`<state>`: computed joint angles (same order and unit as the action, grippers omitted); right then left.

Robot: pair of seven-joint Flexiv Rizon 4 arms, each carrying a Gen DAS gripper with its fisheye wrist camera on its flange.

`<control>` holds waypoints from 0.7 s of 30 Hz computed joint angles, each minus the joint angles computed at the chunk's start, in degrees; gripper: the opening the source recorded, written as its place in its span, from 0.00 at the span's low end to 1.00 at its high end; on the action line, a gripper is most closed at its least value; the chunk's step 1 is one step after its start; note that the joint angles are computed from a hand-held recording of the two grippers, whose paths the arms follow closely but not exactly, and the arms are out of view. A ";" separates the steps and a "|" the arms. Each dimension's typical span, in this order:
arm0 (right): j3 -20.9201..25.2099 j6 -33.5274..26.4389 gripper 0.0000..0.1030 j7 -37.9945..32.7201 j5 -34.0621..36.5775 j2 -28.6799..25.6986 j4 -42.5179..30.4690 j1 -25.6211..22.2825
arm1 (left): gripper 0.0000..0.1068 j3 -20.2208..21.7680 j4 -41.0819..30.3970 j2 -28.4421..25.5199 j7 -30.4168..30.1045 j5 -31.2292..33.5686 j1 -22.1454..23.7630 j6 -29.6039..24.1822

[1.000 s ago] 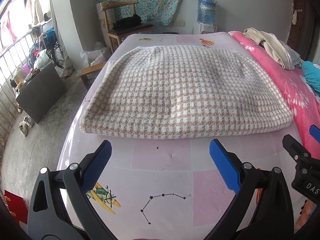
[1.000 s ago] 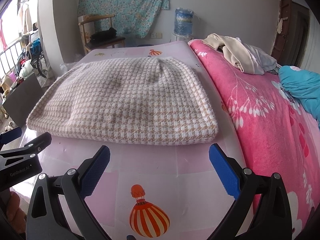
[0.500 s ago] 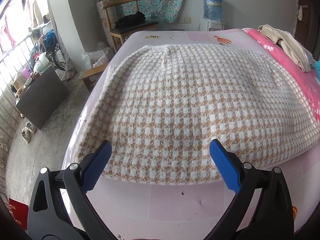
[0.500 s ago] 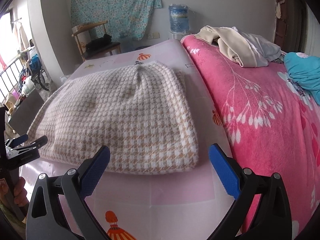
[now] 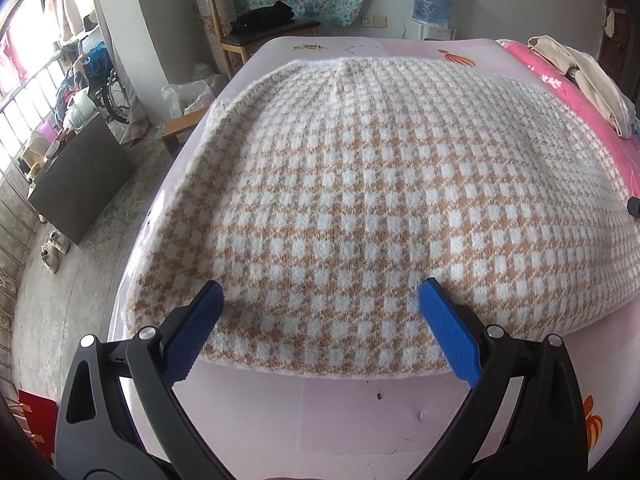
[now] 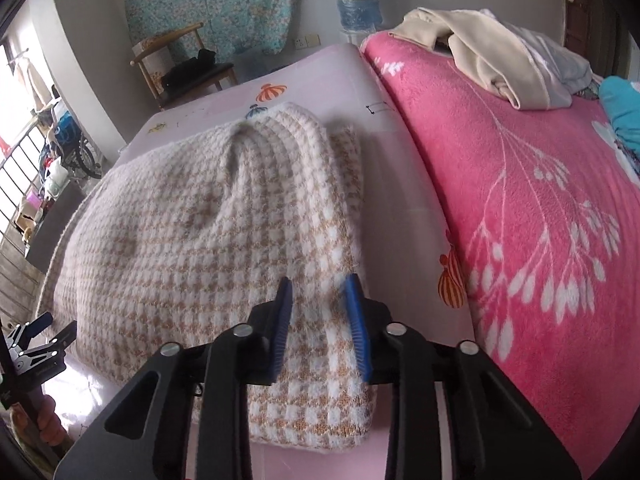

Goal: Fold large clothes

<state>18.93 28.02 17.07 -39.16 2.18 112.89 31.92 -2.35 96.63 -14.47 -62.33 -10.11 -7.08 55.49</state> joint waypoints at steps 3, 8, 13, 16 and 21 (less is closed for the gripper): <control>0.50 1.58 0.07 0.95 -0.76 0.86 0.90 0.13 | 0.89 -0.05 -0.14 -0.13 0.33 -0.12 0.15 -0.10; 0.97 -4.71 0.08 1.31 -0.94 0.71 0.10 0.88 | 0.89 -0.07 -0.29 -0.16 0.43 -0.37 0.29 -0.47; -0.43 2.41 0.25 -1.51 1.30 1.56 2.85 -1.19 | 0.89 -0.04 -0.77 -0.37 0.02 -0.45 0.29 -1.18; 0.07 1.15 0.24 -3.51 1.30 0.43 0.98 -0.69 | 0.89 -0.11 -0.80 -0.48 0.21 -0.83 0.46 -1.47; 0.94 -4.72 0.07 -4.40 -0.90 -1.12 -2.47 1.66 | 0.89 -0.01 -0.84 -0.42 0.42 -0.59 0.48 -1.62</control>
